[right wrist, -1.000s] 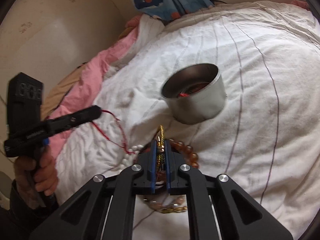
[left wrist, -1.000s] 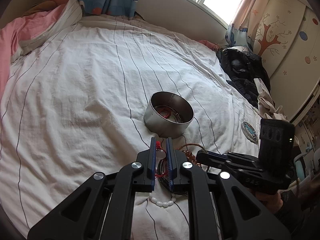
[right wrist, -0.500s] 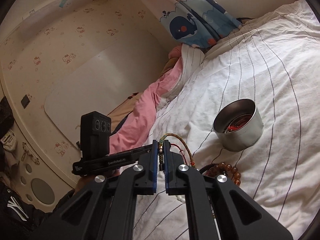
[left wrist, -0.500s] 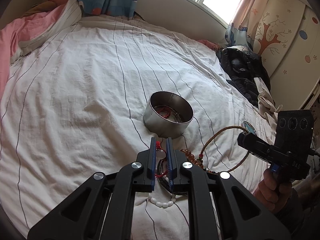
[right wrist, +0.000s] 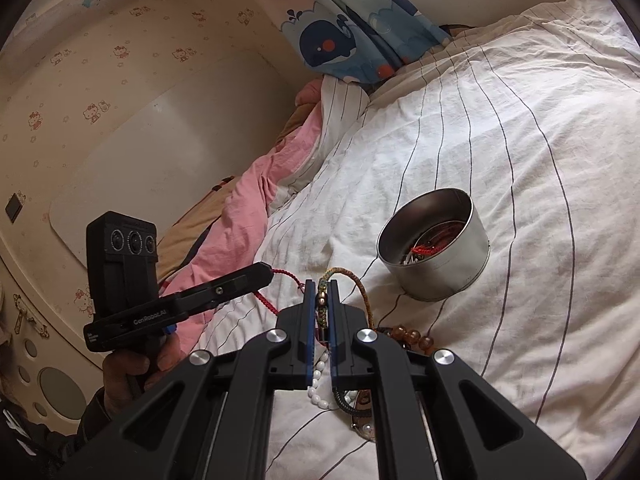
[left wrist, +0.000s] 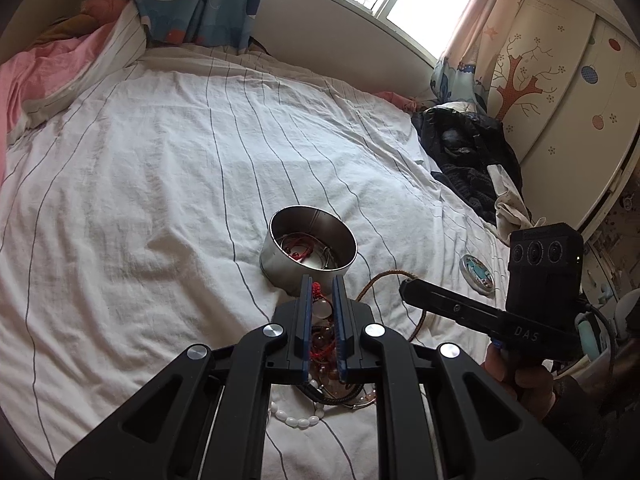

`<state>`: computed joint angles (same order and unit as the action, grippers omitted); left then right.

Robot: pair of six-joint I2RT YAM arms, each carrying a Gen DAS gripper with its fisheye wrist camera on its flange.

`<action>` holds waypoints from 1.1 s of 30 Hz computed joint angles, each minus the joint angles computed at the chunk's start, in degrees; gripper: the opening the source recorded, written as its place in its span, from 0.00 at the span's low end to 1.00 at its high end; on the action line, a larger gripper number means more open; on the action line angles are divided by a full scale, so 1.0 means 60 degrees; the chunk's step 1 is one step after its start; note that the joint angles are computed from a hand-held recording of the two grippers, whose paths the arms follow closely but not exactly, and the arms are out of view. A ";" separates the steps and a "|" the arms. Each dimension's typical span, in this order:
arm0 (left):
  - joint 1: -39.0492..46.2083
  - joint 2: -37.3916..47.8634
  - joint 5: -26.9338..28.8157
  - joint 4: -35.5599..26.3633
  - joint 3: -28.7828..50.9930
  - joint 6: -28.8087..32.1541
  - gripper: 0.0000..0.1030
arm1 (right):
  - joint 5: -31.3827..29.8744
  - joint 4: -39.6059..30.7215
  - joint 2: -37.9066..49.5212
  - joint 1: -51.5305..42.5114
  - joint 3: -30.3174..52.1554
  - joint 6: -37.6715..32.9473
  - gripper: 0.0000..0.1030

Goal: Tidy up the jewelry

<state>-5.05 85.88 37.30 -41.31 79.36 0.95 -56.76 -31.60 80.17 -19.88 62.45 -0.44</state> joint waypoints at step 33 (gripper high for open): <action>-0.1259 0.3106 -0.3148 -0.0964 0.3282 0.0656 0.35 | 0.2249 0.0665 0.3214 0.0800 0.3072 0.1392 0.36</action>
<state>-12.60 104.51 18.42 -47.09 99.05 4.89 -43.27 -27.62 99.45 -15.08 80.88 7.91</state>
